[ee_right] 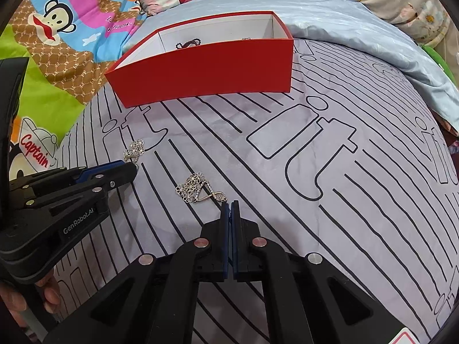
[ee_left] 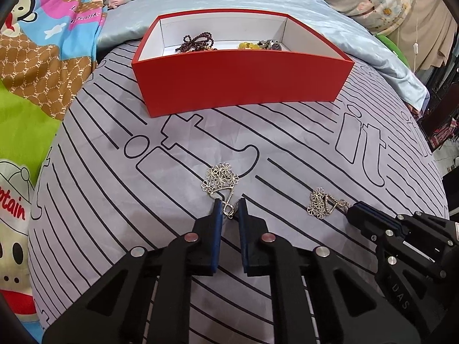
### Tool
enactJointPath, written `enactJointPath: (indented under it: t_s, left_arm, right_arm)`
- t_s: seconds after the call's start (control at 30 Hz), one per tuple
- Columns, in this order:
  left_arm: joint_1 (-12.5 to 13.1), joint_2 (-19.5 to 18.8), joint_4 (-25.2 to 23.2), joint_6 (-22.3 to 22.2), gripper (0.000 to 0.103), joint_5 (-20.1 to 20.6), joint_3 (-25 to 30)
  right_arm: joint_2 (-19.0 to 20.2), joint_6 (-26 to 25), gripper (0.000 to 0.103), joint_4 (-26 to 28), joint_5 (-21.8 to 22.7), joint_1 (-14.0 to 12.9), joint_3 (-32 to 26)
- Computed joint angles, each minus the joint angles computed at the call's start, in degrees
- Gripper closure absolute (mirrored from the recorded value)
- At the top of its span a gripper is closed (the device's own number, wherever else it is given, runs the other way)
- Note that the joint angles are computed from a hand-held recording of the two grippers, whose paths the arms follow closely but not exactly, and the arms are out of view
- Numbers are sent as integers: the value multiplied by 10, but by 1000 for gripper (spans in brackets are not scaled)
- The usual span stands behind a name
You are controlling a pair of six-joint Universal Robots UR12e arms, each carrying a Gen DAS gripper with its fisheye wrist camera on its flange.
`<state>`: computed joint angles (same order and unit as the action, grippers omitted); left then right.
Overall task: Organize jewelry
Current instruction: 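Grasp a silver crown pendant with the right tool while the left tool grasps the other, then lower both silver pendants into the red box and open both tools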
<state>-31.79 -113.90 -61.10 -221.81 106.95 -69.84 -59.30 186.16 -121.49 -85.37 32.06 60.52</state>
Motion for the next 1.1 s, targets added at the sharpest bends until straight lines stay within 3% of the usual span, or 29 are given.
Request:
enactJointPath:
  t_s: [0.73, 1.1]
  left_arm:
    - [1, 34, 37, -13, 93, 21, -16]
    - [4, 34, 50, 3, 93, 42, 7]
  right_arm:
    - [-19, 12, 103, -61, 30, -4, 0]
    - [-11, 10, 103, -86, 28, -5, -32]
